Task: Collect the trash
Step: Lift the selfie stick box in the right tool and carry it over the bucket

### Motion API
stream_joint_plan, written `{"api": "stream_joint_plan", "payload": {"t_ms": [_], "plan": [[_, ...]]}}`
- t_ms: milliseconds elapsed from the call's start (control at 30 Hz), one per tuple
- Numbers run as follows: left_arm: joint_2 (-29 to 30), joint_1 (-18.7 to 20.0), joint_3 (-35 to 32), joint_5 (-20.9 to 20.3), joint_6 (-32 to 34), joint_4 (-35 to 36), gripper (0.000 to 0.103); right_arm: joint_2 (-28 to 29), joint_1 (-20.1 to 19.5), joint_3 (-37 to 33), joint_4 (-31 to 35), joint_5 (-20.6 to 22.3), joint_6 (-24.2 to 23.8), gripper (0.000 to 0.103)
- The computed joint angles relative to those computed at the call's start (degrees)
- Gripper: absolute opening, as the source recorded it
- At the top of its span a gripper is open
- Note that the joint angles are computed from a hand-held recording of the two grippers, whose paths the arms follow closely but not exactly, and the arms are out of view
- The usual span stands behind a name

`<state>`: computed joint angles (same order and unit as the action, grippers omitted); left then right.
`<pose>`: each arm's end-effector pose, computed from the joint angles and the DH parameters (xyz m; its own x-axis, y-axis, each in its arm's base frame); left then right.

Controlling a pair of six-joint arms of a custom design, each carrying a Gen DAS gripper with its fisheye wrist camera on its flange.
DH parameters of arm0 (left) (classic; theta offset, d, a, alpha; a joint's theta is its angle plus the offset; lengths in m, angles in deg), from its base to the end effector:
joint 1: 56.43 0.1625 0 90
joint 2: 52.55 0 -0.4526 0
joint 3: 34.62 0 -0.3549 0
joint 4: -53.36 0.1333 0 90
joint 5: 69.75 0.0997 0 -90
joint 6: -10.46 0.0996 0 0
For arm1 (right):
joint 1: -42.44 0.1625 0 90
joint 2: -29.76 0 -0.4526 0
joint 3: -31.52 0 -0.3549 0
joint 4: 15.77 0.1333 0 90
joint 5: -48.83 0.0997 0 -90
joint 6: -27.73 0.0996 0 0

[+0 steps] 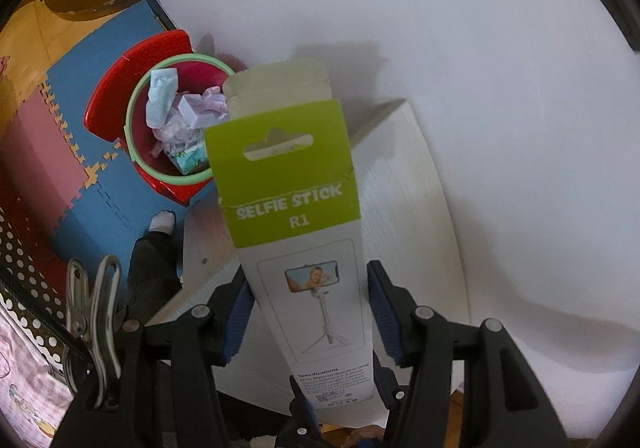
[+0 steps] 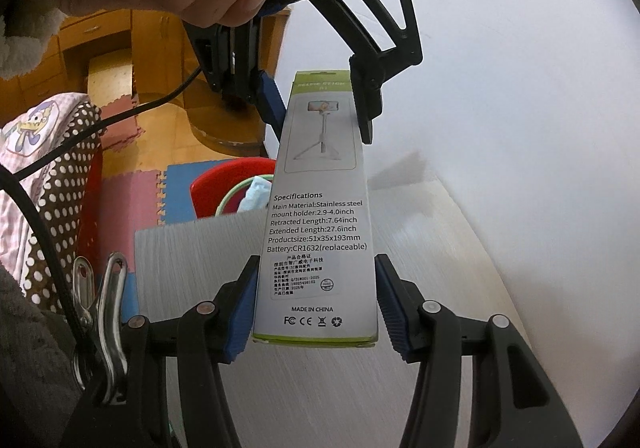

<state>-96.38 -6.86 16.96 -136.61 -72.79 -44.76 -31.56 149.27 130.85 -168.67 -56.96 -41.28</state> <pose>-0.3736 -0.7044 0.3371 -0.7265 -0.6860 -0.0398 -0.6205 0.6798 -0.3910 0.2834 -0.5700 0.2960 -0.0966 -0.8712 0.4814 -0.9850 0.1532 0.0797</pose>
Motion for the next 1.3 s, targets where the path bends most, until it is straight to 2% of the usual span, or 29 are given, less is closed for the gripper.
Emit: {"api": "stream_joint_plan", "payload": {"t_ms": [400, 933, 1100, 1300], "plan": [[-6.57, 2.89, 8.60, -1.00, 0.79, -8.16, 0.057, 4.63, 2.95, -4.52, 0.80, -2.34, -2.11, 0.055], [-14.59, 7.02, 17.12, -1.75, 1.63, -13.95, 0.058, 12.93, 6.74, -10.13, 1.71, -4.08, -4.37, 0.055], [-18.59, 8.40, 22.40, -1.30, 0.61, -19.25, 0.058, 15.80, 8.05, -13.07, 3.59, -4.11, -7.33, 0.055], [-20.87, 10.91, 26.17, -3.18, 0.82, -22.68, 0.058, 18.81, 9.18, -15.33, 4.56, -3.72, -9.91, 0.055]]}}
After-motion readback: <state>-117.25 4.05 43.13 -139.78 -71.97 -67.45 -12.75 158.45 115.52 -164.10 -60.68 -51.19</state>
